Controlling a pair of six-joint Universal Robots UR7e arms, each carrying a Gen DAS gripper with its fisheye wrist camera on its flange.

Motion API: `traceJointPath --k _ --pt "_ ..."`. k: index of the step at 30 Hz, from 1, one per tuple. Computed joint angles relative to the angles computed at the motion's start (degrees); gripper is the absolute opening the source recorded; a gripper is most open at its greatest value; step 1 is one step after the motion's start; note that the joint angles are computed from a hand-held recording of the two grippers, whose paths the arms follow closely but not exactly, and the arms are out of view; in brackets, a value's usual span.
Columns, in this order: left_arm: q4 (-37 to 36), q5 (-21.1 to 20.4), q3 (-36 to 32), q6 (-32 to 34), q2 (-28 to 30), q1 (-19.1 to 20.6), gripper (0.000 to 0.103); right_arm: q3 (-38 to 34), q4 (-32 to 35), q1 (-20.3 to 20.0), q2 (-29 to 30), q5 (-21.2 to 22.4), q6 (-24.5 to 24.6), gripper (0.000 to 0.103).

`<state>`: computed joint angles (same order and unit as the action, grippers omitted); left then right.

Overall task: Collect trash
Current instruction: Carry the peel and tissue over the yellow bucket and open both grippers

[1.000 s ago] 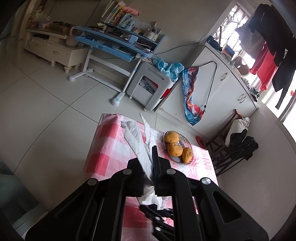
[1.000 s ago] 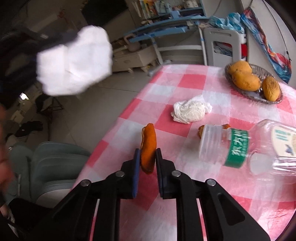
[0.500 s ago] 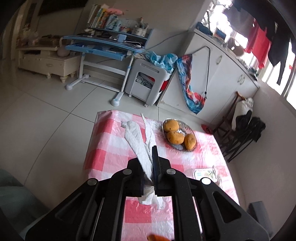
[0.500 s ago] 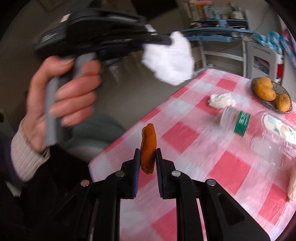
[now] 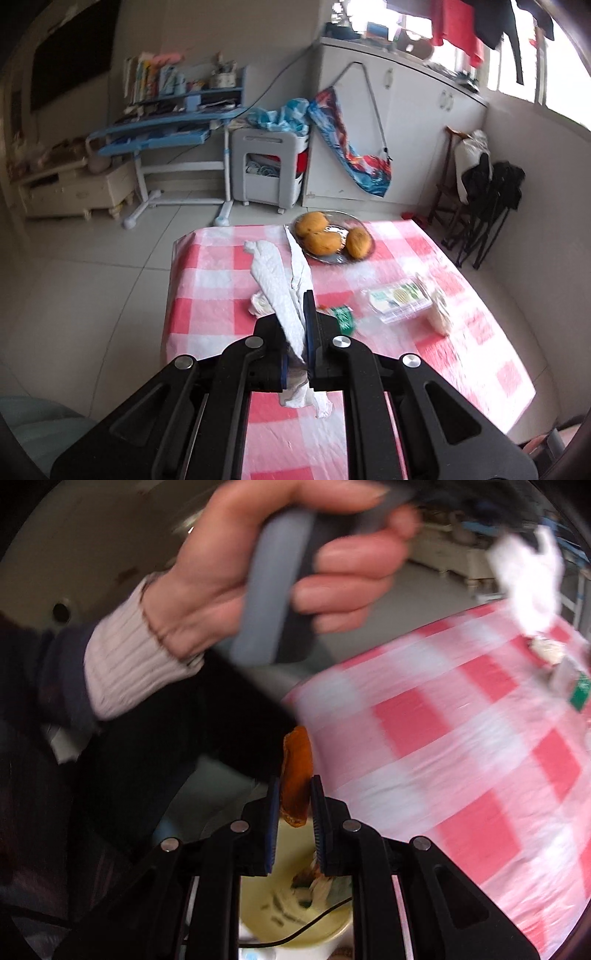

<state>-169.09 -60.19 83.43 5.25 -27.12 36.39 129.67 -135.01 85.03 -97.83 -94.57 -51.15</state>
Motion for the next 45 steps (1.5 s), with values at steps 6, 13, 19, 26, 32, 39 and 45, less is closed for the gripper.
traceJointPath --k 6,13,19,26,32,39,45 --pt "-3.2 1.3 12.1 -3.7 -5.2 -2.8 0.006 2.0 5.1 1.9 0.2 -4.6 1.9 0.030" --pt "-3.4 2.0 23.4 -10.4 -11.5 -4.7 0.006 7.1 3.4 1.1 -7.6 0.8 2.8 0.050" --pt "-0.8 1.9 31.2 -14.6 -15.7 -6.7 0.006 12.5 -5.9 -3.8 -19.9 12.1 3.8 0.071" --pt "5.0 -1.7 38.5 -19.6 -19.5 -9.0 0.006 17.7 -34.1 -11.6 -24.0 16.9 15.3 0.082" --pt "18.9 -10.5 38.9 -18.8 -19.6 -9.1 0.028 18.9 -49.9 -9.0 -19.7 7.2 21.7 0.083" --pt "16.4 -6.3 41.6 -18.5 -20.9 -11.9 0.058 18.5 -59.0 -6.2 -13.3 -0.4 17.9 0.090" --pt "8.6 2.7 42.6 -23.5 -22.0 -11.9 0.073 21.2 -65.1 -2.8 -13.0 -6.2 14.3 0.091"
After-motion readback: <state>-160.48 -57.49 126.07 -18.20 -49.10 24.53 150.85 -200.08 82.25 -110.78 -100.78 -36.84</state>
